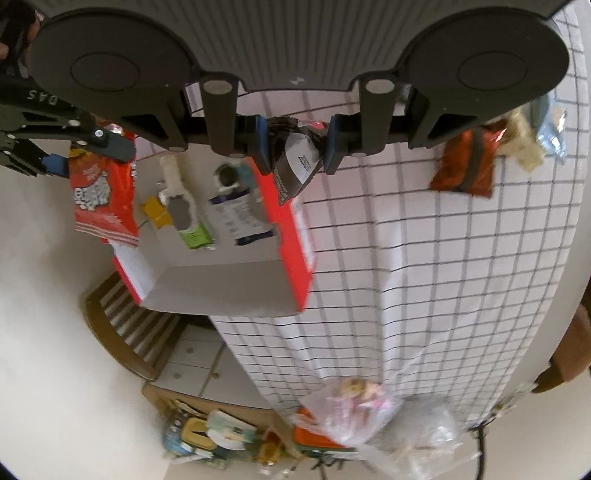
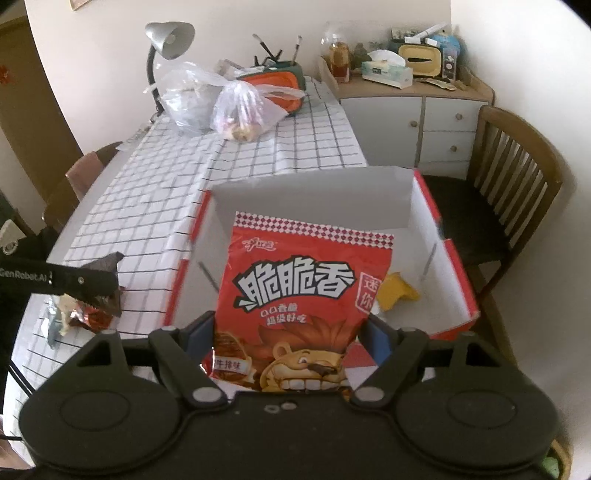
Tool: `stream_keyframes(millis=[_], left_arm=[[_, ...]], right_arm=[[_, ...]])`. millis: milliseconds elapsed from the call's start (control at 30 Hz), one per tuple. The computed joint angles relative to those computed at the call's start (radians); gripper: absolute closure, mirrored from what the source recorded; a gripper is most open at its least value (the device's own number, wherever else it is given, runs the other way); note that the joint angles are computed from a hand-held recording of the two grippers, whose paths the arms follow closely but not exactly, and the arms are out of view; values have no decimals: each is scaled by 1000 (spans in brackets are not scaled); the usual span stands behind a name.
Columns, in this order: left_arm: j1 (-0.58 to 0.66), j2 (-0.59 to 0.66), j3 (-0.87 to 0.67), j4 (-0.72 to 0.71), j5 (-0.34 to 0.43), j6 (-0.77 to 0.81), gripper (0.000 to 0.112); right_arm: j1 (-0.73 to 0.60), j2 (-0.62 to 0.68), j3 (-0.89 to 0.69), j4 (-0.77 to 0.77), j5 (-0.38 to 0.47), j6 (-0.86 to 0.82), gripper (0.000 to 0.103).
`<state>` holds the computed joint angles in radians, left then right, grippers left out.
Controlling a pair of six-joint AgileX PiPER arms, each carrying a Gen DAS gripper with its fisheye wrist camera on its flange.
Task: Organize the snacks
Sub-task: 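Lift the dark candy and red bag and carry both toward the red box, then lower the dark candy and red bag into the box and open both tools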
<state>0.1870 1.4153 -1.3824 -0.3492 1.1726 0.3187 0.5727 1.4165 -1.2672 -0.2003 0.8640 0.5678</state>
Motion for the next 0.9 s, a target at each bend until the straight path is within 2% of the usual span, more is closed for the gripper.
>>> stream_keyframes(millis=[200,433,633,900], left_arm=[[-184,44,-36,93,-52,-154,83],[-342,165,-130,200,-82,-315,83],[-418,290,-217,286,-76,-405,83],[-477,435,-303,363,-40,-466,83]], right_arm=[[-154,6,23,122,-26,-216,22],[-279,95,-31,217,-35,-424,22],[-315,202,-106,281,-17,-573,22],[-307,321,-153,296,-13,-659,23]])
